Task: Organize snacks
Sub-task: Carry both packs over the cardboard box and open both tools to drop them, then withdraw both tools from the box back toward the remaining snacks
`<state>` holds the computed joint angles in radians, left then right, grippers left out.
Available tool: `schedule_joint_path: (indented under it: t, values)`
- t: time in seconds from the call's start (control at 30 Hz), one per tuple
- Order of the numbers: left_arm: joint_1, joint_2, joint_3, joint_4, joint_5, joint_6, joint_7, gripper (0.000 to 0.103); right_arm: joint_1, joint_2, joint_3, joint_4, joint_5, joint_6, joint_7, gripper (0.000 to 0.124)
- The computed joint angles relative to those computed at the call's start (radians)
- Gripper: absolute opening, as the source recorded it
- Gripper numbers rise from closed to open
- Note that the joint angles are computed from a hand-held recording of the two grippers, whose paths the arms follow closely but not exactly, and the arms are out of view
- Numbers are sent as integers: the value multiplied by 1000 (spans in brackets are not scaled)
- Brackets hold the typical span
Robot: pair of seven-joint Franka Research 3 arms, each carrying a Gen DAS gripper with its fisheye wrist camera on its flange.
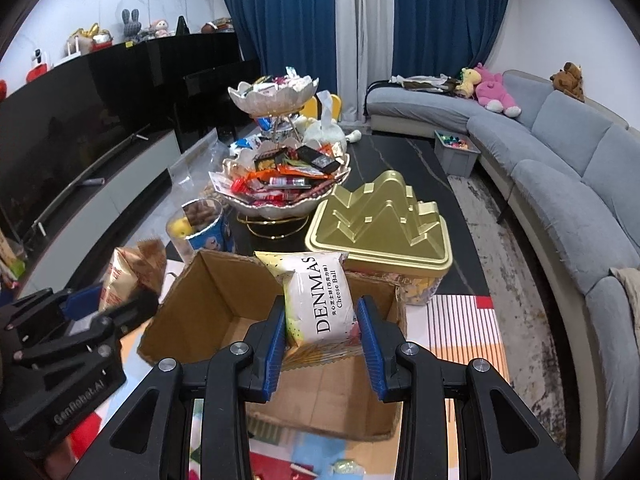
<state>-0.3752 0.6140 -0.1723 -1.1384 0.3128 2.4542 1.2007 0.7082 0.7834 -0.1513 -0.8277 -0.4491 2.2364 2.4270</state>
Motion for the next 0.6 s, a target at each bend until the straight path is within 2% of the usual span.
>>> schedule_joint_path:
  t: [0.23, 0.27, 0.3, 0.37, 0.47, 0.6]
  values:
    - [0, 39, -10, 44, -32, -52, 34, 41, -28, 120, 16, 201, 73, -83, -92, 38]
    - [-2, 36, -7, 39, -28, -52, 35, 47, -30, 127, 16, 215, 85, -91, -99, 41]
    - [-5, 28, -2, 26, -21, -46, 30, 58, -30, 127, 13, 215, 91, -93, -98, 46]
    - [-4, 14, 2, 6, -14, -30, 20, 71, -23, 103, 3, 173, 89, -72, -79, 64]
    - [-3, 5, 6, -1, -5, -28, 6, 75, -17, 79, -6, 135, 78, -58, -53, 78]
    - [3, -7, 7, -9, -3, -21, -12, 81, -14, 45, -7, 86, 68, -44, -21, 78]
